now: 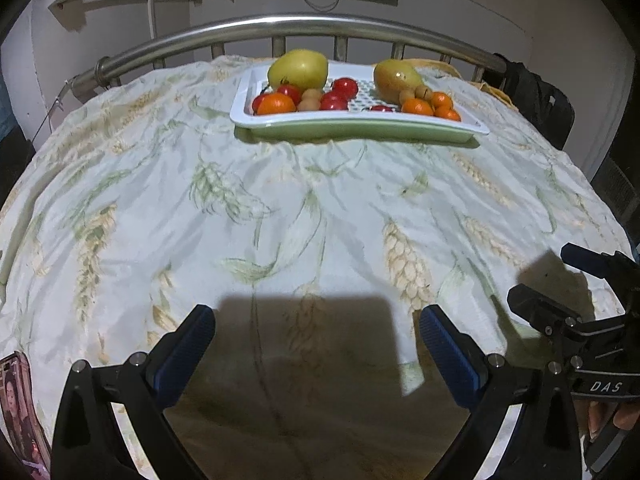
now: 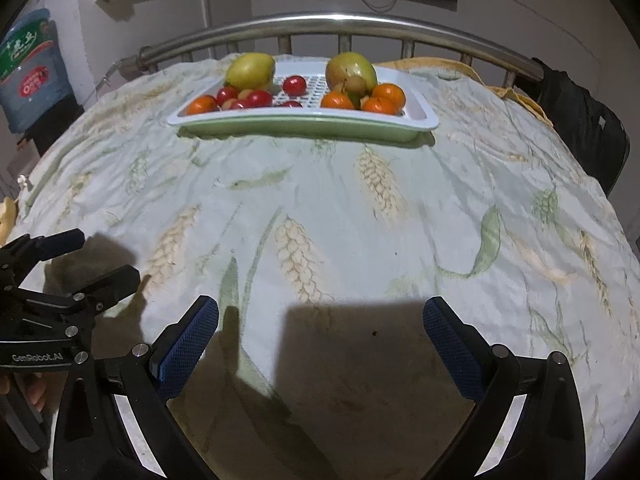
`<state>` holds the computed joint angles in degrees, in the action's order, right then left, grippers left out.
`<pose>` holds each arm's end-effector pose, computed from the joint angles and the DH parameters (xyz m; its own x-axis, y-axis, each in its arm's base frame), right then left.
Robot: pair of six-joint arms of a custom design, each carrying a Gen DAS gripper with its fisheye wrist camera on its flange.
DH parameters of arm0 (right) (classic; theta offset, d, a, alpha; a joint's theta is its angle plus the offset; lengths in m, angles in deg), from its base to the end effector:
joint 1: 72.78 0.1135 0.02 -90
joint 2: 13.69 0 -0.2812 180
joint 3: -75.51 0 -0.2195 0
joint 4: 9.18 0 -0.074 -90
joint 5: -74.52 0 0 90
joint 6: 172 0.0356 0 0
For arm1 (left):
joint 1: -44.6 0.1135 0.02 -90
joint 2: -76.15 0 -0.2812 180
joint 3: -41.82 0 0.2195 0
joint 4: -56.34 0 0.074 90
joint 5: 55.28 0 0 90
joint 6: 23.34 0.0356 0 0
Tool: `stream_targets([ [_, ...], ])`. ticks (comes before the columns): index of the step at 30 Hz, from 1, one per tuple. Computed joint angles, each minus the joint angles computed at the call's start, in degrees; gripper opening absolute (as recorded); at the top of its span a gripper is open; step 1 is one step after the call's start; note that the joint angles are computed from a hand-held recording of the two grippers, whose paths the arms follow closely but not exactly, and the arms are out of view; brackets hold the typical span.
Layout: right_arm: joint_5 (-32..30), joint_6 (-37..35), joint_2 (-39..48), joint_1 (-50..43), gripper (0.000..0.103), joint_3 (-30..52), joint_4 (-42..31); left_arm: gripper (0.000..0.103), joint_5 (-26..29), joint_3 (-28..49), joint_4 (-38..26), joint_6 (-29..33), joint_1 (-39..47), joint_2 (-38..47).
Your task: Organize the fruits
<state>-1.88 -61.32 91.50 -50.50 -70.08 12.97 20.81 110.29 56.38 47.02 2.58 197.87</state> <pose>0.2231 0.0824 0.0961 -0.7290 0.0722 -0.6807 0.0350 0.9970 0.0683 0.2763 -0.2374 0.0899 -0.7428 0.2301 -0.6287 0.3113 0.9501 -0.0200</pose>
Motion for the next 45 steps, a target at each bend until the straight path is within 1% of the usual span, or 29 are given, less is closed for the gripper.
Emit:
stream_targets([
  [5, -2.0, 0.0, 2.6, -1.5, 0.103, 1.7, -1.5, 0.103, 0.3, 1.4, -1.3, -0.1, 0.4, 1.3],
  [15, -0.8, -0.3, 3.8, -0.7, 0.103, 2.5, -2.3, 0.103, -1.2, 3.3, -3.1, 0.2, -0.2, 2.9],
  [45, -0.4, 0.1, 3.9, -0.3, 0.103, 1.9, -1.8, 0.103, -1.0, 2.3, -2.4, 0.4, -0.5, 2.7],
])
